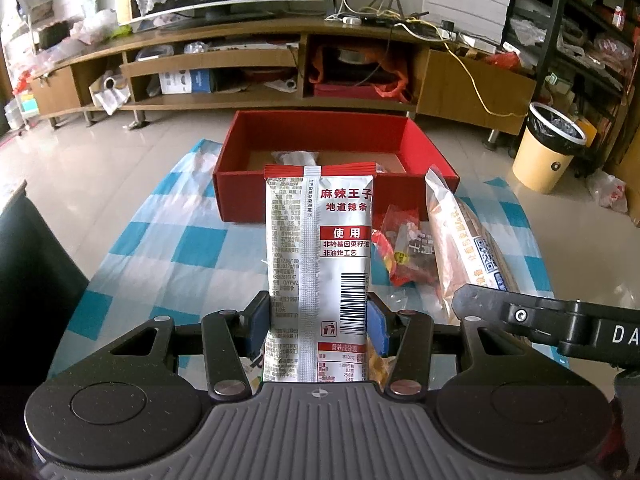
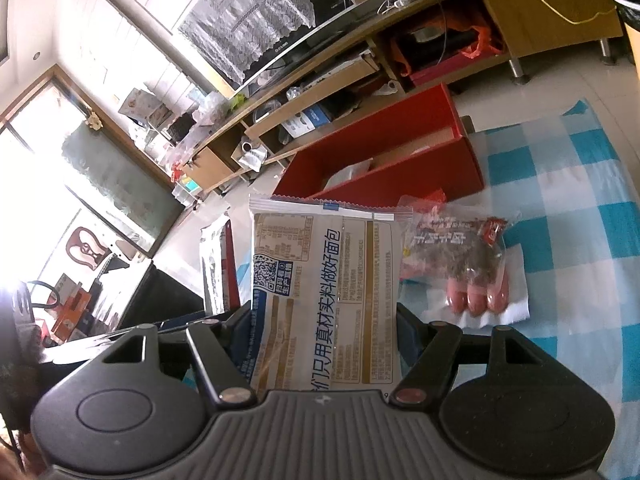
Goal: Organize snacks
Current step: 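Lift and carry the spicy strip packet and bread bag over the red box with both tools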
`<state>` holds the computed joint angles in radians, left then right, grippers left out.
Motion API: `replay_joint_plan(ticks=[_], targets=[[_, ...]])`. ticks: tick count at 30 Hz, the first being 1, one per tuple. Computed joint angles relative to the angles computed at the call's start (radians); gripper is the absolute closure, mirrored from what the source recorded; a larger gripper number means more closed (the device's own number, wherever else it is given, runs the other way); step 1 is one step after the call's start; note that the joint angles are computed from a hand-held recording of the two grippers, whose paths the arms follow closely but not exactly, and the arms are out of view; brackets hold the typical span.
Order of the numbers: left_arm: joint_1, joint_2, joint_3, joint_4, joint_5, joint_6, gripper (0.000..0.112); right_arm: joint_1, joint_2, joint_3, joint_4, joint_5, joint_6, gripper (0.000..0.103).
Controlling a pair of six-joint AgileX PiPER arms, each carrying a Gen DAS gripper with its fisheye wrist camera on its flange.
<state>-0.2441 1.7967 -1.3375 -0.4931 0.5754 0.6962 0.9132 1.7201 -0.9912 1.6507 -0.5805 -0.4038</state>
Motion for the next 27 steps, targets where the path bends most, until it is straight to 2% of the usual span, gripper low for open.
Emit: replay_joint_plan(ticks=[17, 27], targets=[[-0.046, 0.071, -0.118, 0.025, 0.009, -0.053, 0.055, -0.094, 0.007, -0.016, -0.076, 0.065, 0.017, 0.035], [-0.082, 0.175, -0.288, 0.112, 0.029, -0.168, 0.055, -0.204, 0.026, -0.057, -0.14, 0.13, 0.002, 0.035]])
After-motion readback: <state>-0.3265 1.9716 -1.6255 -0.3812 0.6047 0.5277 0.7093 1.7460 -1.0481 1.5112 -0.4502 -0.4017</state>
